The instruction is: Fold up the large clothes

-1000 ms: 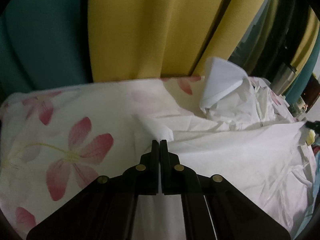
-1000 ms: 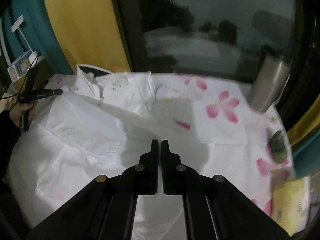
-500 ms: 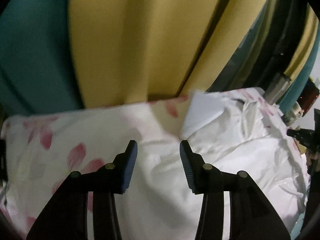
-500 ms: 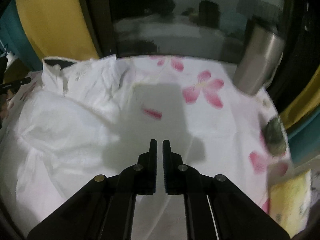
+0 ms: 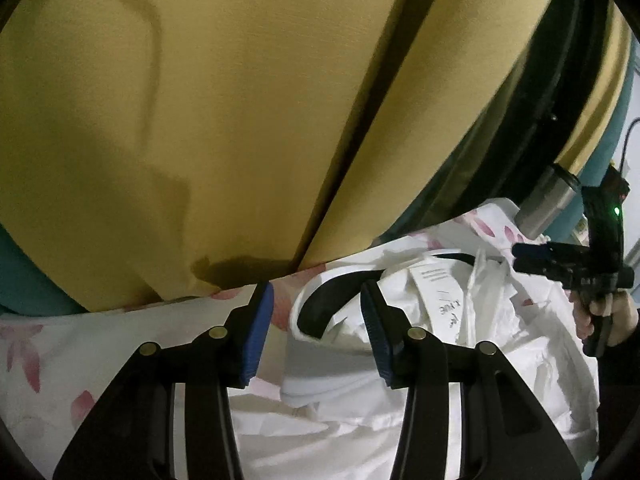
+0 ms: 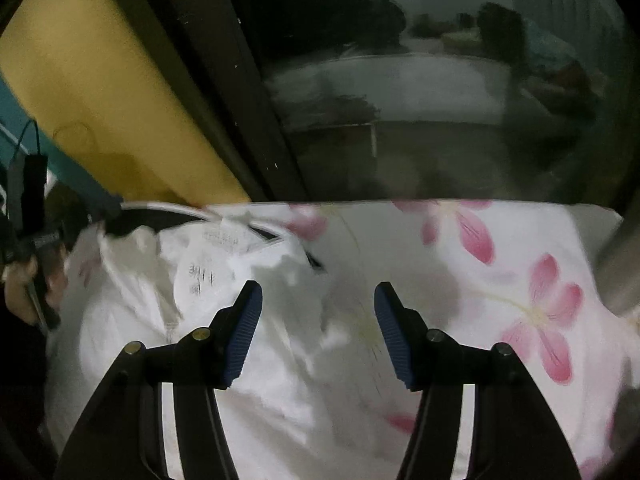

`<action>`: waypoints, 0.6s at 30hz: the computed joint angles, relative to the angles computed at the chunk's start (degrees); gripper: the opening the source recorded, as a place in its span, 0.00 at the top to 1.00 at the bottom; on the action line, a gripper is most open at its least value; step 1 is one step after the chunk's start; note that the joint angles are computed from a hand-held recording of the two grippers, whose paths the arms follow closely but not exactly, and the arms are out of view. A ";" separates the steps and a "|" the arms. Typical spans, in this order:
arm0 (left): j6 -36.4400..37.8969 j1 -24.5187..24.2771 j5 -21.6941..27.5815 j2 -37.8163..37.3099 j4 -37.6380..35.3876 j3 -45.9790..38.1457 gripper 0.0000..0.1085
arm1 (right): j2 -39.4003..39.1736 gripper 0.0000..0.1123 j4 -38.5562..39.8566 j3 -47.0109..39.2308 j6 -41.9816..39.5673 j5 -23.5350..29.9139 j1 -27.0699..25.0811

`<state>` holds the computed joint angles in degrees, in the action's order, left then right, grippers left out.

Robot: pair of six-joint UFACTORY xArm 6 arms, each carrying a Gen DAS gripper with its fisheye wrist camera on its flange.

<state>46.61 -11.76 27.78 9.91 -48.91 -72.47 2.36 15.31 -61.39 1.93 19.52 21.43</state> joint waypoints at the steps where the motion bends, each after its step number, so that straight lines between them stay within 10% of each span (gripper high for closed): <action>1: -0.25 -0.12 -0.18 0.28 -0.21 -0.08 0.56 | 1.36 0.48 1.96 -1.48 -1.41 0.24 -0.01; 10: 9.12 1.28 6.01 -0.16 -4.51 0.61 0.56 | 10.12 0.48 24.19 -11.08 -18.70 9.55 -0.73; 13: 11.91 0.53 4.57 -0.97 -4.86 2.02 0.64 | 9.50 0.81 19.41 -9.87 -18.17 9.00 0.46; 18: 16.95 0.72 4.22 -2.16 -11.48 2.35 0.83 | 6.01 0.91 3.63 -5.38 -8.65 1.99 2.21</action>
